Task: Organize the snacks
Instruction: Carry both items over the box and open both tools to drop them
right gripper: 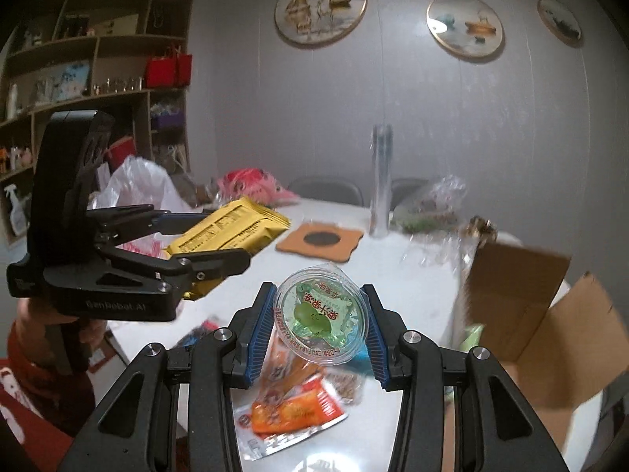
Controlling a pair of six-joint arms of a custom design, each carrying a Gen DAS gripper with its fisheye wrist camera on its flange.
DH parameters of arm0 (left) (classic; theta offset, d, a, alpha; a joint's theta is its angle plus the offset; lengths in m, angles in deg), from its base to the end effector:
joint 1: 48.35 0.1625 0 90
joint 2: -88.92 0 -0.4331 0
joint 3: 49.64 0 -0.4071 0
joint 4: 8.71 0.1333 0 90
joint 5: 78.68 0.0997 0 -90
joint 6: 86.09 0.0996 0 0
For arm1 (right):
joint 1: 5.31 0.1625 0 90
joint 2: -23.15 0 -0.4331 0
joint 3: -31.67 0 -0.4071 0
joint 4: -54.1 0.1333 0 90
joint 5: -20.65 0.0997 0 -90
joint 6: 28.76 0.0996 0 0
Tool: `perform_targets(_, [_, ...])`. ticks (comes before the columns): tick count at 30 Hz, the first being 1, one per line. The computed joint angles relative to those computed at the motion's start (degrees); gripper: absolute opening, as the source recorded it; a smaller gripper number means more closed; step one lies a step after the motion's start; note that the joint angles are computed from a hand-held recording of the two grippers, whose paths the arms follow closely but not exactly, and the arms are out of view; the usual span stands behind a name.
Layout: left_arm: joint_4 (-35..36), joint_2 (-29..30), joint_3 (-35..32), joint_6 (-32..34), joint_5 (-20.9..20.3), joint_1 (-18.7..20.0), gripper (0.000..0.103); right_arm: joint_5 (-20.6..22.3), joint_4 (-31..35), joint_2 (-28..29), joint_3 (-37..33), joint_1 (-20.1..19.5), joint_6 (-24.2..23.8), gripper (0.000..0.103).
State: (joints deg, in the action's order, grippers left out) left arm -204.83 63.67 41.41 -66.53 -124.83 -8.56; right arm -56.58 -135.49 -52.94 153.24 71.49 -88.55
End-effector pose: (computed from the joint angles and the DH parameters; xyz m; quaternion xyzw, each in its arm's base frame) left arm -0.3939 -0.5913 -0.0143 0.3925 0.7880 -0.4010 0.2536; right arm 0.0309 -0.5482 0.3165 0.3965 -0.7929 0.4223 0.1892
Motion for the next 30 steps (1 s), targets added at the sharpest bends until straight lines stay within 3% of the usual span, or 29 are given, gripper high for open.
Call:
perform_targets(9, [15.75, 6.56, -17.02, 1.47, -9.17, -0.64, 0.067, -0.32, 5.78, -2.54, -7.92, -1.32, 4.22, 0.038])
perform_targets(11, [21.53, 8.12, -21.25, 0.72, -12.66, -0.25, 0.067, -1.89, 6.46, -2.31, -9.56, -1.95, 4.74, 0.038])
perform_targets(14, [35.71, 10.98, -30.21, -2.89, -21.49, 1.4, 0.067, -4.81, 7.57, -1.37, -11.85, -2.93, 4.03, 0.039])
perform_targets(17, [42.76, 15.54, -38.12, -2.28, -19.23, 1.16, 0.067, -7.09, 10.79, -0.47, -13.93, -3.96, 3.74, 0.038])
perform_targets(22, [54.39, 21.13, -48.28, -2.75, -19.89, 1.21, 0.067, -9.33, 16.25, 0.91, -17.26, -5.53, 4.84, 0.039])
perform_targets(30, [64.44, 26.66, -57.07, -3.77, -18.28, 1.22, 0.067, -12.52, 18.11, 2.89, -19.08, -6.2, 4.57, 0.04])
